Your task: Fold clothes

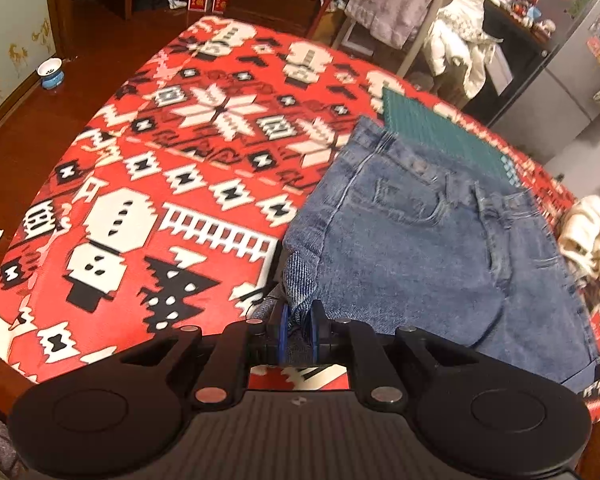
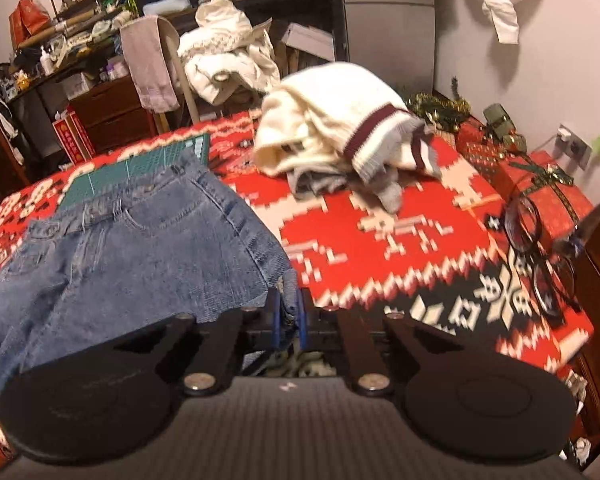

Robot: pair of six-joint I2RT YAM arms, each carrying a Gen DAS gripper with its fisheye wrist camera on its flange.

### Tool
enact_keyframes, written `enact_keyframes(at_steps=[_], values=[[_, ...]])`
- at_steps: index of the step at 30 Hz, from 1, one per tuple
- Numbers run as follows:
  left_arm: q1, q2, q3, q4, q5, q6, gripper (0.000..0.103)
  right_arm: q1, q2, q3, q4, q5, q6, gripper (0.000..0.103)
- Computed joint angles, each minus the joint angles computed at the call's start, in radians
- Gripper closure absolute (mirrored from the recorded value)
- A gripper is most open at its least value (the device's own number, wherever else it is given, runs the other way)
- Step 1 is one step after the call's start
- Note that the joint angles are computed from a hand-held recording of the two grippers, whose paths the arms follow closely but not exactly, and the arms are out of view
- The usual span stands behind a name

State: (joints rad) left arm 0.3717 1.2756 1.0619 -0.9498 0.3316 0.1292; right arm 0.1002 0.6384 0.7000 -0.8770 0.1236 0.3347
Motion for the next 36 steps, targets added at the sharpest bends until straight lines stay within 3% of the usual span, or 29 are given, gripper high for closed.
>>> enact_keyframes(at_steps=[4,6,10,15,24,28,36], values=[[0.025,0.006,0.005,-0.022,0.006,0.031,0.082,-0.025,-0.017,-0.05,0.001,-0.032,-0.021,0.093],[0.059,0.003,0.02,-0.043,0.031,0.061,0.08,-0.022,-0.02,-0.047,-0.004,-0.033,-0.028,0.085],[0.119,0.031,0.095,-0.124,0.069,0.138,0.074,-0.046,-0.021,0.012,-0.048,-0.07,-0.064,0.079],[0.093,0.076,0.212,-0.147,0.075,0.169,0.066,-0.064,0.058,0.13,-0.045,-0.119,-0.154,0.069],[-0.141,0.367,0.478,-0.069,0.036,0.145,0.059,-0.012,0.432,0.35,0.161,-0.178,-0.293,0.063],[-0.226,0.488,0.522,0.022,-0.02,0.131,0.059,-0.005,0.637,0.433,0.271,-0.222,-0.341,0.061],[-0.261,0.652,0.601,0.067,-0.089,0.133,0.059,-0.044,0.972,0.581,0.405,-0.267,-0.366,0.059]])
